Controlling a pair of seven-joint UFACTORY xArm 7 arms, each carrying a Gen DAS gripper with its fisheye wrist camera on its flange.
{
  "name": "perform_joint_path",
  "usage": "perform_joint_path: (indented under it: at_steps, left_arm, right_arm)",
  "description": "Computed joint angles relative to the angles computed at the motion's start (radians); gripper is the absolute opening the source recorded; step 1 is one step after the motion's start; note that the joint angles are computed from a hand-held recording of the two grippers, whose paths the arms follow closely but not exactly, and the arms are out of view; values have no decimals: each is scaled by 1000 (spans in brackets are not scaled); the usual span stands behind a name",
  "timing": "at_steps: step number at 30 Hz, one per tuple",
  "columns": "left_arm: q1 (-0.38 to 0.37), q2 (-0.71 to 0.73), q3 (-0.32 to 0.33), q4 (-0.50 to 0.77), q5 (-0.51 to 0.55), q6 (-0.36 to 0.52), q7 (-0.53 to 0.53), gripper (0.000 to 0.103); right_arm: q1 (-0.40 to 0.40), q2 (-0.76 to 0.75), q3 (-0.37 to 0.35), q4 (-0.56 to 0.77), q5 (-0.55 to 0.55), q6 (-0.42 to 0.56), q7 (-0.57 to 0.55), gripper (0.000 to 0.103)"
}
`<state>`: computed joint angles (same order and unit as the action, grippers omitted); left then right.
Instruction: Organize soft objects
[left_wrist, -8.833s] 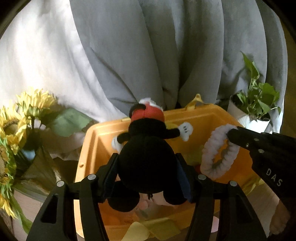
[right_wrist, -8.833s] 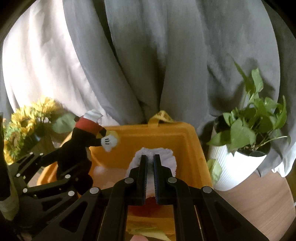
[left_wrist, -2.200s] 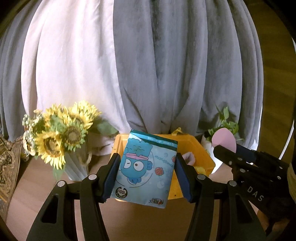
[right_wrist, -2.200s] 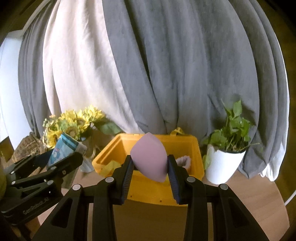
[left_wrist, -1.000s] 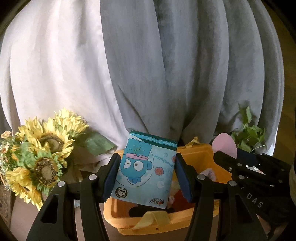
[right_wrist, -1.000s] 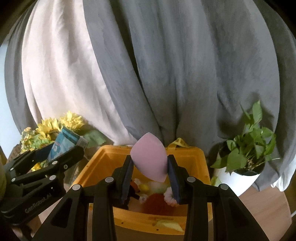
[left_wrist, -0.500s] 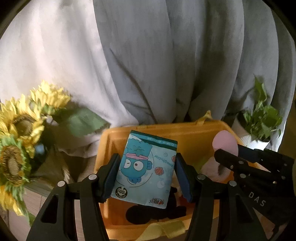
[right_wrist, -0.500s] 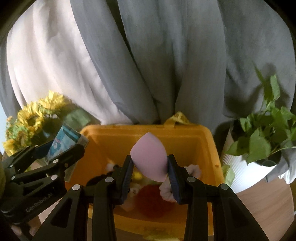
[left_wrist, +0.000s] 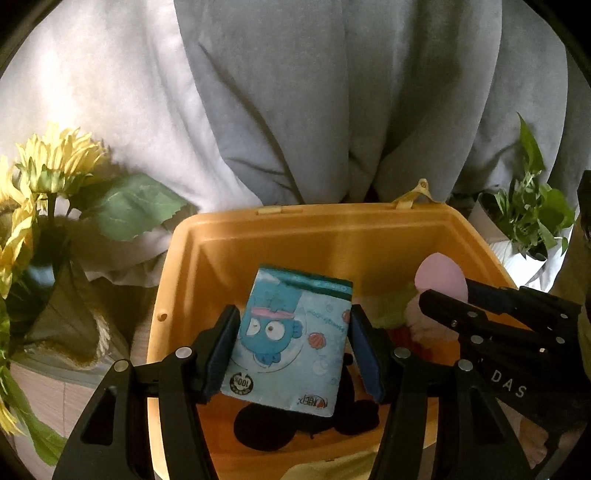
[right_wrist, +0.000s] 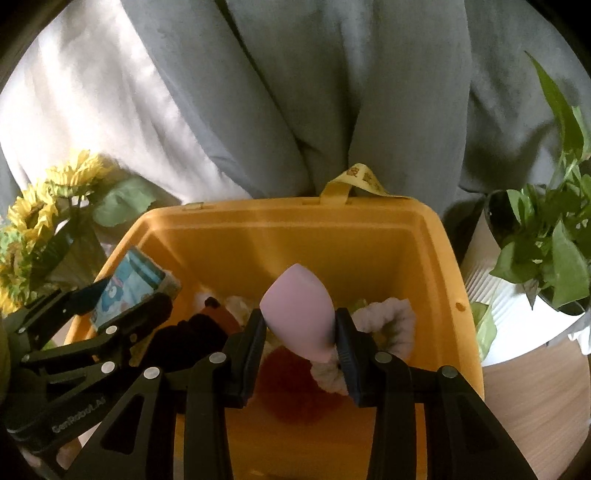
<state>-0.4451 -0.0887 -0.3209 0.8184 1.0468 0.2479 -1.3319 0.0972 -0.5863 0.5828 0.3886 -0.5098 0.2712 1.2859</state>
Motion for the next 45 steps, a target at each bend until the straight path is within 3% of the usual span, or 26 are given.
perform_joint_path:
  at_steps: [3, 6, 11, 16, 21, 26, 35, 45]
  left_arm:
    - [0, -9, -4, -2, 12, 3, -9, 64]
    - [3, -29, -13, -7, 30, 14, -32, 65]
    - [13, -102, -44, -46, 30, 43, -69, 66]
    - [33, -220, -100, -108, -27, 78, -77, 68]
    - [32, -376, -178, -174, -141, 192, -58, 76]
    - [2, -541, -226, -245, -270, 270, -1, 82]
    - [-98, -836, -267, -357, -477, 413, 138, 91]
    - [-254, -1138, -246, -478, -658, 509, 307, 96]
  right_arm:
    - [5, -1, -12, -5, 6, -6, -3, 42]
    - [2, -23, -4, -16, 3, -13, 0, 51]
    - [38, -110, 12, -30, 21, 67, 15, 51]
    - [116, -220, 18, -45, 48, 160, 19, 51]
    - [198, -339, 56, -45, 73, 286, 46, 60]
    - [283, -425, 120, -6, 101, 456, 87, 73]
    - [374, -441, 254, 95, 153, 656, 216, 76]
    - [328, -384, 464, 315, 191, 914, 369, 76]
